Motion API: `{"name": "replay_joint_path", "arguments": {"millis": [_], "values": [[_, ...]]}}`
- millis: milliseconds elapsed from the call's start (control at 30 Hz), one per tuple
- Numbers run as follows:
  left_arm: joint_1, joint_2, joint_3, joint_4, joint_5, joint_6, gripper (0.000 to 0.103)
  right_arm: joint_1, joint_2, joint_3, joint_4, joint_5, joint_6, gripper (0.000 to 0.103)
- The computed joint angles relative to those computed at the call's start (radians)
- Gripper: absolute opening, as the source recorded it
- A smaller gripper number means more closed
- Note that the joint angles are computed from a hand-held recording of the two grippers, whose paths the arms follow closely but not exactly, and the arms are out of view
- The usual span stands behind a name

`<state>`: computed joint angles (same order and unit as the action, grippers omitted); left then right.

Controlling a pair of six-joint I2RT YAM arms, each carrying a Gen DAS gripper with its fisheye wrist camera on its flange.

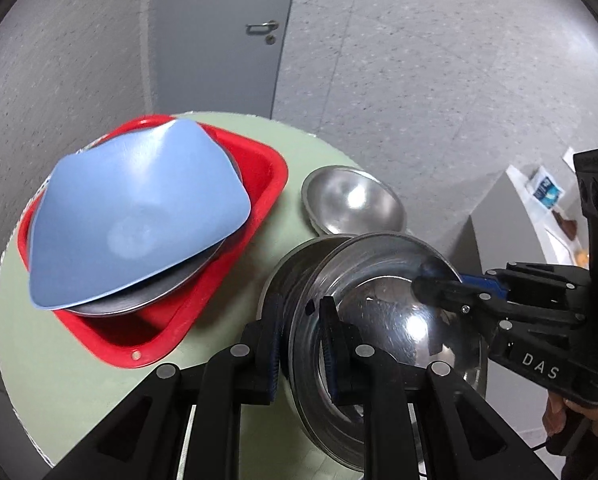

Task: Organize plates and bowls

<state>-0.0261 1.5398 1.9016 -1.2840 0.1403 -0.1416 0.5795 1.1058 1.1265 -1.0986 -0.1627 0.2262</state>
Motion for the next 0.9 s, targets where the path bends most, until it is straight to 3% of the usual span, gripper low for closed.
{"name": "replay_joint_path", "arguments": {"millis": [367, 600, 900], "values": [[-0.055, 0.135, 0.067, -0.006, -0.068, -0.074, 0.014, -0.09, 0.095, -0.043, 0.051, -0.075, -0.132, 0.009], [-0.1, 0.171, 0.09, 0.014, -0.13, -0.07, 0.014, -0.089, 0.117, -0.037, 0.059, -0.051, -0.162, 0.009], [-0.182, 0.167, 0.047, 0.059, -0.211, -0.086, 0.03, -0.031, 0.088, -0.061, 0.083, 0.024, -0.173, 0.011]]}}
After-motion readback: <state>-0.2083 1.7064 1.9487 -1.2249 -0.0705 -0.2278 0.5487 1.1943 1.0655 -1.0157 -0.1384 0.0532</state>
